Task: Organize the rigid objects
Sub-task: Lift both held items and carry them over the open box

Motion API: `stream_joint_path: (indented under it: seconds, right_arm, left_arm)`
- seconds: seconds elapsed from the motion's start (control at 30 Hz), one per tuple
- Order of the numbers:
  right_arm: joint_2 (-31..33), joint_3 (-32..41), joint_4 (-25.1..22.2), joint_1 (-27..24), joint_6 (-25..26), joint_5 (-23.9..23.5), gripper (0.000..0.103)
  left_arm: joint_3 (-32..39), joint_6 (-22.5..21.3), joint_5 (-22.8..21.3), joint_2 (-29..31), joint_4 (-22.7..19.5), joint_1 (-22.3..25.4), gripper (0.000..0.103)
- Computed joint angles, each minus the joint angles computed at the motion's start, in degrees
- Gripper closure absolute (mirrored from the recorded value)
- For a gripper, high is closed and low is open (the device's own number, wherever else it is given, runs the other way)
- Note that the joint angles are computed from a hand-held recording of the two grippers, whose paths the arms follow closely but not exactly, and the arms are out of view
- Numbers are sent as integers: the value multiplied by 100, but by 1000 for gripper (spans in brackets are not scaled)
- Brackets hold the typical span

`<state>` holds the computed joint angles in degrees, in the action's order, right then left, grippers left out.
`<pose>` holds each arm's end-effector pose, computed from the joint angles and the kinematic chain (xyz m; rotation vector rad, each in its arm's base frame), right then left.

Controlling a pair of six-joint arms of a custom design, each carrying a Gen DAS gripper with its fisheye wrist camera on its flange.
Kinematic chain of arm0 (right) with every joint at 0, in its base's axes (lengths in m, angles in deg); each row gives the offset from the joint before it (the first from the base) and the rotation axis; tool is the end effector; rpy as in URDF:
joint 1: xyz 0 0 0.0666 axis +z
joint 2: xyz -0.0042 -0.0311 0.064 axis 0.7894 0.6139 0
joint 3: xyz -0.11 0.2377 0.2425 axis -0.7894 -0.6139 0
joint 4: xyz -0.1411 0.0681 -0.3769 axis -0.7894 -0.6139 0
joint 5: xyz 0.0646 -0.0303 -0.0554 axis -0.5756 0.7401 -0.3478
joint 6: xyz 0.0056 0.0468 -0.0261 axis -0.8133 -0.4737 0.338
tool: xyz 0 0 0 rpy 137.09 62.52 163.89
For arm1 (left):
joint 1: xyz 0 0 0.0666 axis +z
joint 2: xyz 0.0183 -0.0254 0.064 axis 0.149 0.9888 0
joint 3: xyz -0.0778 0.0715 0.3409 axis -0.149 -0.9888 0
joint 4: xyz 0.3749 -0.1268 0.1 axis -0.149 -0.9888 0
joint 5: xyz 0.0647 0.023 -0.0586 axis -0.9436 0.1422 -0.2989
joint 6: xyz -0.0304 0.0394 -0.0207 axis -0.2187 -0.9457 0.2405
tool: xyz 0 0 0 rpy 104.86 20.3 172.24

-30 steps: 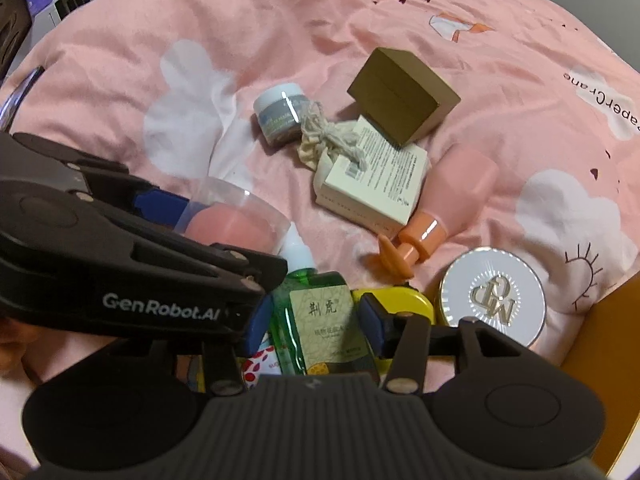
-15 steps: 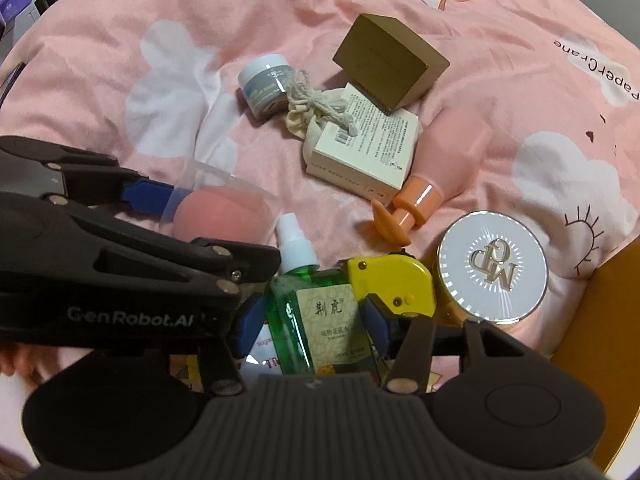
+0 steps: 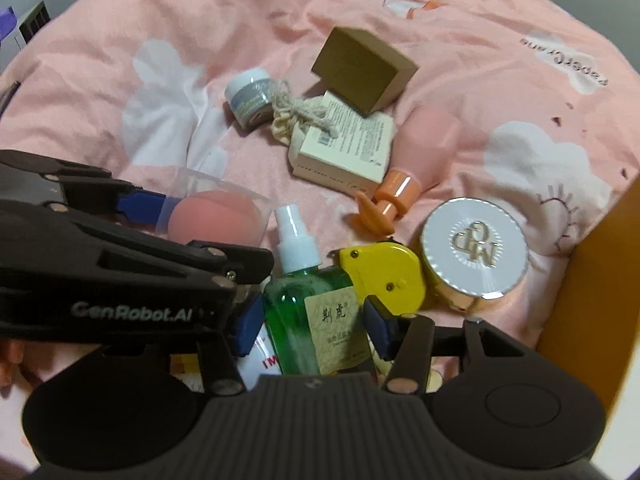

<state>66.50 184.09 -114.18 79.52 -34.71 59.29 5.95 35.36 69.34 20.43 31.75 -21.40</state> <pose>0.5174 0.2742 0.4115 -1.0138 2.5399 0.2943 0.4548 -0.2584 0.3899 -0.2299 2.5532 -0.3369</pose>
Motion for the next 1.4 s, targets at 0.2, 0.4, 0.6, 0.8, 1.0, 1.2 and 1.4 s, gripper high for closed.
stream_joint_path:
  seconds: [0.2,0.4,0.6,0.8,1.0,1.2,1.4]
  right_arm:
    - [-528,-392,409,-112,-393,-23,51]
    - [-1150,-825,939,-281,-894,-70,52]
    - [-1629,-945,1267,-467,-1214,-131,52]
    - [-1977,-882,1598,-716,-1403,61,51]
    - [-1963,-614,1377,-1080,-1415,692,51]
    - [-1808,-428,653,-1705,-1624,966,51]
    - [-1401,-272,-95,-2150,-1668,563,51]
  left_arm:
    - [-94,-118,-280,-246,286,-130,32]
    - [-7,-233,-593,-421,521,-264,32]
    - [201,-416,-748,-478,816,-365,32]
    - [690,-1035,-752,-223,1060,-559,32]
    - [1816,-1820,-246,638,948,-911,32]
    - [3443,-2136,713,1913,-227,-1075,32]
    - [4760,-2508,870,2902,-1393,-1120,32]
